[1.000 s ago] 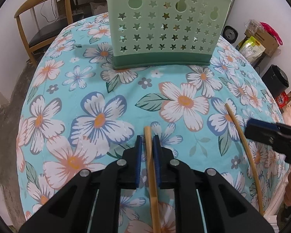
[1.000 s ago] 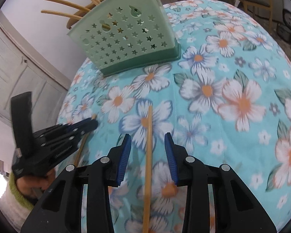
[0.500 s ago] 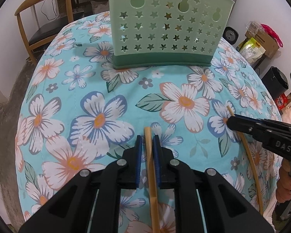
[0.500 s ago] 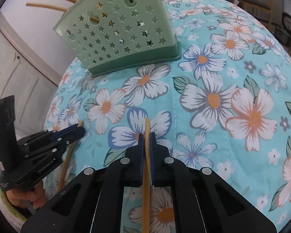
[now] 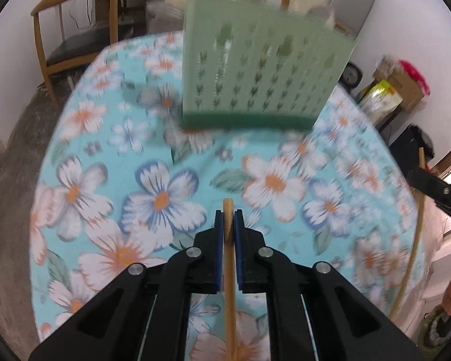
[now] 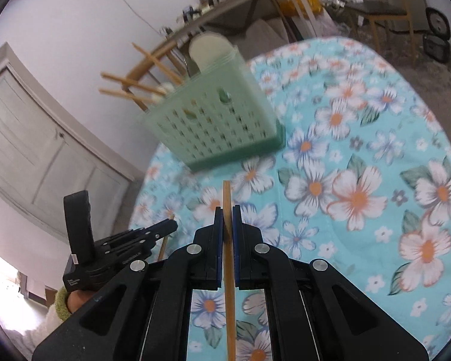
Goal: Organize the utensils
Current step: 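Lift the wooden chopstick with the left gripper while the right gripper lifts its chopstick, then lower the chopstick into the green basket and open the left gripper while the right holds its chopstick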
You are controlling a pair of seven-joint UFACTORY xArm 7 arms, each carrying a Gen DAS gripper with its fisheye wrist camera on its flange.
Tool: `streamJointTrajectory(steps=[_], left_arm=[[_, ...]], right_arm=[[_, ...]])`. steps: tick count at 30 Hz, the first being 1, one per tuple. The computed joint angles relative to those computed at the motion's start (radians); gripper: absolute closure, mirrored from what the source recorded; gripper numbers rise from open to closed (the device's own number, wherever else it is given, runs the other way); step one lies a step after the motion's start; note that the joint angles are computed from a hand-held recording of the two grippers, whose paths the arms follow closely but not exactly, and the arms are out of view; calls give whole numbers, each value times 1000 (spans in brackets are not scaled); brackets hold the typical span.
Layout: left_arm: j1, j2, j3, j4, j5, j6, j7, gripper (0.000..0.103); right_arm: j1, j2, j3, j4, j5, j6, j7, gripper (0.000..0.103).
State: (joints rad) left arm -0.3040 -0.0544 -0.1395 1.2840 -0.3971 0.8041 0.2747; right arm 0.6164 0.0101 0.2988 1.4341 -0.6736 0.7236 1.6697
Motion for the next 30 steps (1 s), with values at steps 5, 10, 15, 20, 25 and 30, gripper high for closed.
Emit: streamJointTrajectory(steps=[5, 10, 15, 20, 25, 30], left_arm=[[11, -59, 31, 62, -113, 19, 75, 97], [12, -71, 55, 185, -220, 44, 132, 97], [7, -45, 55, 320, -301, 38, 178, 97], [-2, 33, 19, 491, -284, -5, 174, 97], [-9, 139, -21, 678, -206, -40, 134, 97], [-42, 268, -49, 865, -42, -69, 51, 97]], right_arm=[[-3, -24, 2, 0, -49, -10, 39, 99], [-24, -52, 15, -35, -69, -27, 76, 99], [-50, -79, 28, -76, -72, -52, 102, 99], [-76, -109, 45, -110, -70, -63, 119, 99], [-105, -139, 57, -147, -63, -81, 129, 99], [-134, -159, 69, -176, -52, -102, 135, 99]])
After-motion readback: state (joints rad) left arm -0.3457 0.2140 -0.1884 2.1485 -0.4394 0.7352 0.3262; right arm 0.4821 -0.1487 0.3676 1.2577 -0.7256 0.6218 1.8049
